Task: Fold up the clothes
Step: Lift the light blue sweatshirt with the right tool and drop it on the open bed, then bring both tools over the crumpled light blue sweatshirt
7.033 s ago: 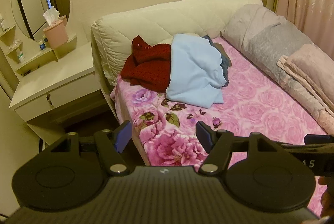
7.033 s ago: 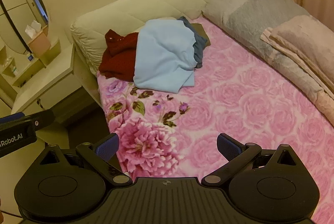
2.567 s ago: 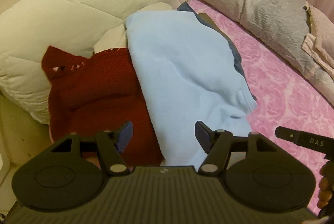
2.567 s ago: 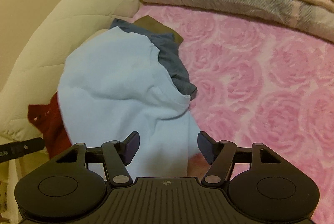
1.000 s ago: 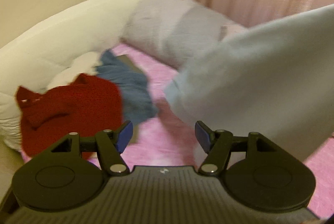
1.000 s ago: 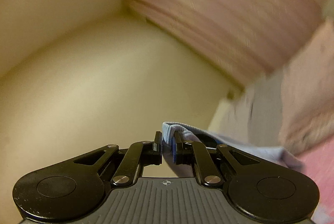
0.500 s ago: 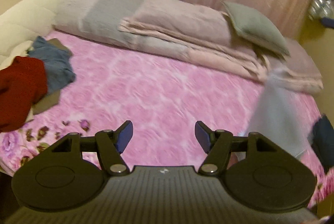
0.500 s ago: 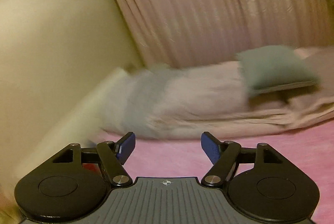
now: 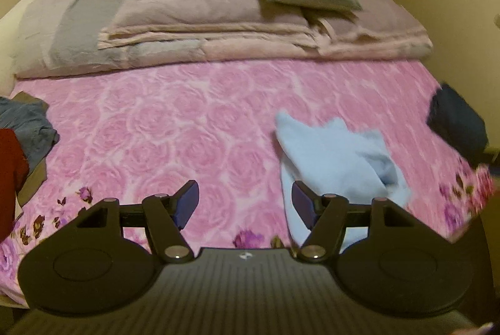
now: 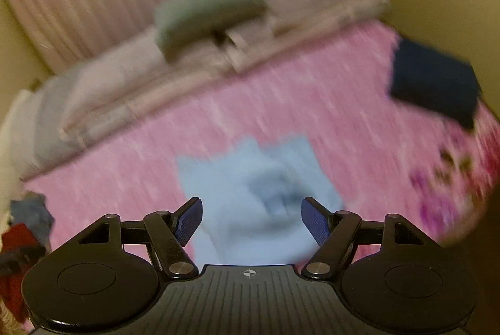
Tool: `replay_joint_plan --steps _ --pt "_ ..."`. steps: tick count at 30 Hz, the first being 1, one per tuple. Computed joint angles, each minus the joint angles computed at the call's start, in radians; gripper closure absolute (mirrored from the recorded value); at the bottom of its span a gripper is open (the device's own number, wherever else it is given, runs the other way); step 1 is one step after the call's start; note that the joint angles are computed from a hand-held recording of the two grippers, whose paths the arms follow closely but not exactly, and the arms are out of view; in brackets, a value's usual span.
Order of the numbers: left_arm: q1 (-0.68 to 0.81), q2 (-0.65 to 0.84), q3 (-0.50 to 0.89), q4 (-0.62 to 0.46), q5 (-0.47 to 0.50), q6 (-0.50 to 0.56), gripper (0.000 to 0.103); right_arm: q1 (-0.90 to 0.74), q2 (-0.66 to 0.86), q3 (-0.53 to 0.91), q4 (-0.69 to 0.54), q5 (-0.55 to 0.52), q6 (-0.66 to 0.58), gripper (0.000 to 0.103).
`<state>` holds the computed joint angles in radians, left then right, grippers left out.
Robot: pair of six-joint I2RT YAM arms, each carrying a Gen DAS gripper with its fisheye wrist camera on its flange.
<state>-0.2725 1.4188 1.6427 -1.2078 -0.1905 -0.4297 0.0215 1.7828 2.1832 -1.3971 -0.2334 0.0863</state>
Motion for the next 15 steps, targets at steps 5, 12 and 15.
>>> replay_joint_plan --steps 5,12,15 --pt "-0.054 -0.040 -0.038 -0.088 -0.031 0.019 0.040 0.064 -0.199 -0.345 0.041 0.069 0.067 0.030" --pt "-0.125 -0.115 -0.119 -0.133 -0.051 0.022 0.040 0.183 -0.470 -0.729 0.132 0.150 0.107 0.030" --pt "-0.135 -0.131 -0.129 -0.142 -0.050 0.022 0.040 0.184 -0.515 -0.805 0.149 0.162 0.126 0.030"
